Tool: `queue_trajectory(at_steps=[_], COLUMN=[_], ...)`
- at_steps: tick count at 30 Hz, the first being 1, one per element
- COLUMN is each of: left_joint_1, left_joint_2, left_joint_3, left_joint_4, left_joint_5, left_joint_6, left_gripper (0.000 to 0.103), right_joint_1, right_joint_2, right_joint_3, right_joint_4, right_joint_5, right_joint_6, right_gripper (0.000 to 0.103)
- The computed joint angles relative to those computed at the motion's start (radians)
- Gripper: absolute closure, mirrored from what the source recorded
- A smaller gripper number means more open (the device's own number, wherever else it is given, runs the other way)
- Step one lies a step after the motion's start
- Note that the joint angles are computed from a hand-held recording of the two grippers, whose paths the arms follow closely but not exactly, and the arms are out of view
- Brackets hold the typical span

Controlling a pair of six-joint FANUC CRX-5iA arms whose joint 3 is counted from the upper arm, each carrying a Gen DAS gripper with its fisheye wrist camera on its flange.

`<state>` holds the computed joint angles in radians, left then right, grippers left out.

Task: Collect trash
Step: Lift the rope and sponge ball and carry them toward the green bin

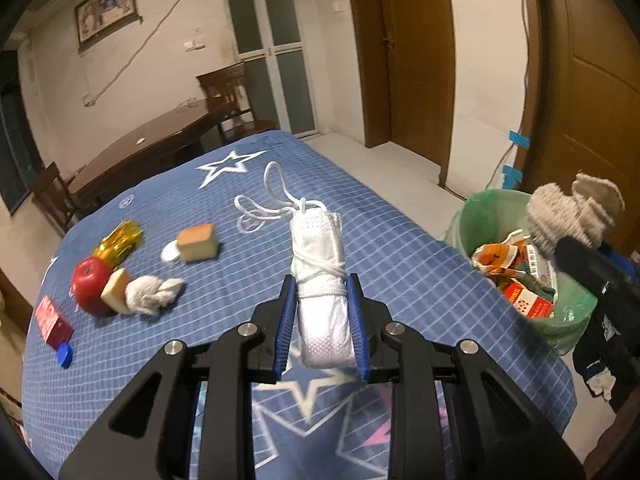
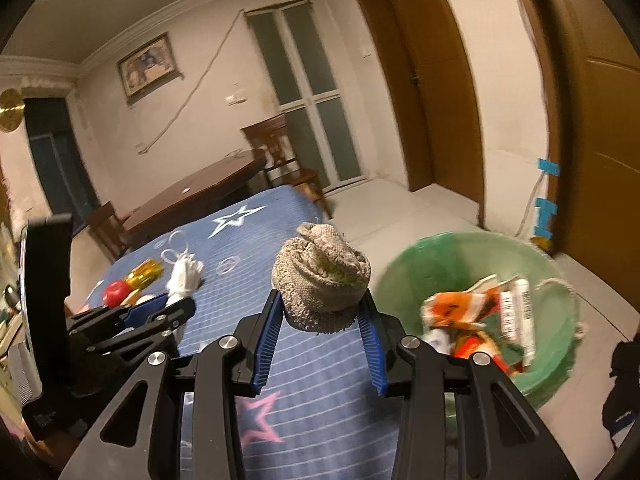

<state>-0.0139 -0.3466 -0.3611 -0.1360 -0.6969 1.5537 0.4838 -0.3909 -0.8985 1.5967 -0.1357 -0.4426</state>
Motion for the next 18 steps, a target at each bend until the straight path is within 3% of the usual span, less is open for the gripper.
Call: queue_trajectory(at_steps=[9,18], left_joint_1=[-0.107,-0.163], left_joint_2=[0.080,0.160], left_joint_3=[0.068,0.112], left_joint_4=[-0.035,0.025], left_joint_5=[0.025,0.046], left_joint_6=[-0.001,-0.078], left_gripper=[0.079,0.079], right_joint_1=[-0.032,-0.068], right_joint_2=[-0.042,-0.047], right_joint_3=[-0.017,0.001], right_joint_4=[-0.147,-0.262], right_joint_5=[-0.086,-0.146], right_joint_6=[0.143,0.300], right_gripper=[0.063,0.063])
